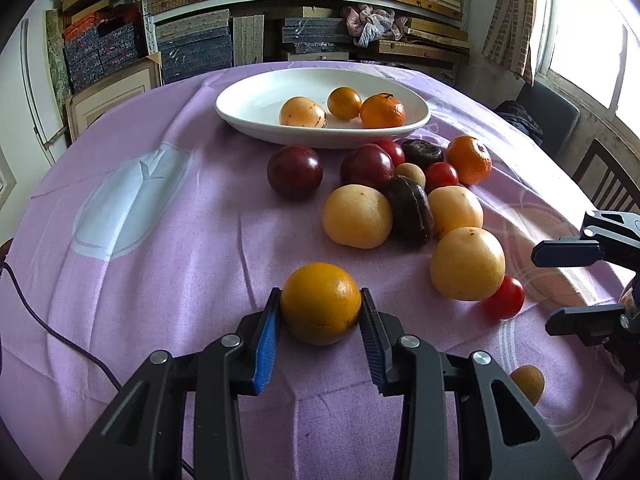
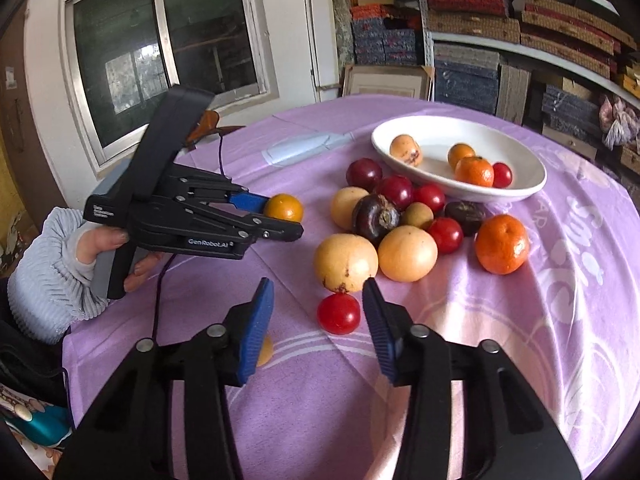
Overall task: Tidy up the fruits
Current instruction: 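Grasp an orange fruit with the left tool while the right tool grasps a tomato, then carry both fruits onto the white plate and open both tools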
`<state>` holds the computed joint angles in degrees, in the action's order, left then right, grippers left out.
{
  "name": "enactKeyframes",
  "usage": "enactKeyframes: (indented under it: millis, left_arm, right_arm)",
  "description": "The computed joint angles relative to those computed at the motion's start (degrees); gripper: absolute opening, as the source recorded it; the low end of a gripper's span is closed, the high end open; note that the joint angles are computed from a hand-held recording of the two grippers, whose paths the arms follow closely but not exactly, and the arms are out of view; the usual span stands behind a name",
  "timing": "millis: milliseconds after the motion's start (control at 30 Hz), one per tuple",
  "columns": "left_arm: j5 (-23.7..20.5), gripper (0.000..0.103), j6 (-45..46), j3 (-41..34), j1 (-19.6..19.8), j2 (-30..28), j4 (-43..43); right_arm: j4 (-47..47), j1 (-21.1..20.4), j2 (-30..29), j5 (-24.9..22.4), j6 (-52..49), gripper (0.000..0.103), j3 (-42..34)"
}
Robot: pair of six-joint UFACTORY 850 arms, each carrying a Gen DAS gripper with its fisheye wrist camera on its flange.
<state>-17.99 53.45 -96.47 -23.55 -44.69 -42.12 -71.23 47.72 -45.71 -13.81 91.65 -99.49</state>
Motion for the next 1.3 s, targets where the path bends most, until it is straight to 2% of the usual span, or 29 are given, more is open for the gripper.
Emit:
enactKeyframes:
  millis: [167, 367, 467, 667, 867, 1033, 1167, 1233, 1300]
  left_arm:
    - [0.1, 0.038, -0.5, 0.2, -0.1, 0.1, 0.6]
    - [0.1, 0.038, -0.2, 0.3, -0.1, 0.1, 0.5]
    - [0.1, 0.038, -0.1, 0.3, -0.1, 0.1, 0.4]
    - [0.0, 0.038, 0.2, 0.4, 0.0, 0.1, 0.0]
    - [0.0, 0.038, 1.8, 0.5, 0.1, 0.3, -2.2]
    - [3.1, 0.038, 6.7, 2.7, 0.1, 1.7, -7.5]
    - [3.0, 0.038, 9.3, 2.6, 0.7, 2.9, -11.5]
    - [3.1, 0.038, 8.3, 1.3, 1.1, 3.4, -11.2]
    - [3.5, 0.038, 3.3, -1.4, 1.1, 3.3, -6.0]
  right_arm:
    - [18.8, -0.5, -2.3, -2.2, -17.8, 0.039, -3.7]
    - [27.1, -0.7, -3.7, -4.6, -25.8, 0.037, -6.1]
    - [31.9, -0.9, -4.5, -5.5, -30.6, 0.031, -7.3]
    - [32.9, -1.1, -4.9, -6.3, -31.5, 0.027, -8.0]
    - [29.9, -0.7, -5.4, -8.0, -28.9, 0.026, -8.7]
    - [18.7, -0.2, -3.0, -7.0, -16.1, 0.026, -4.7]
    - [9.9, -0.1, 0.7, -7.9, -6.1, 0.026, 0.0]
    - [3.0, -0.6, 3.7, -8.9, 1.5, 0.026, 2.9]
    - [-3.9, -1.5, 6.2, -10.6, 8.6, 0.026, 4.3]
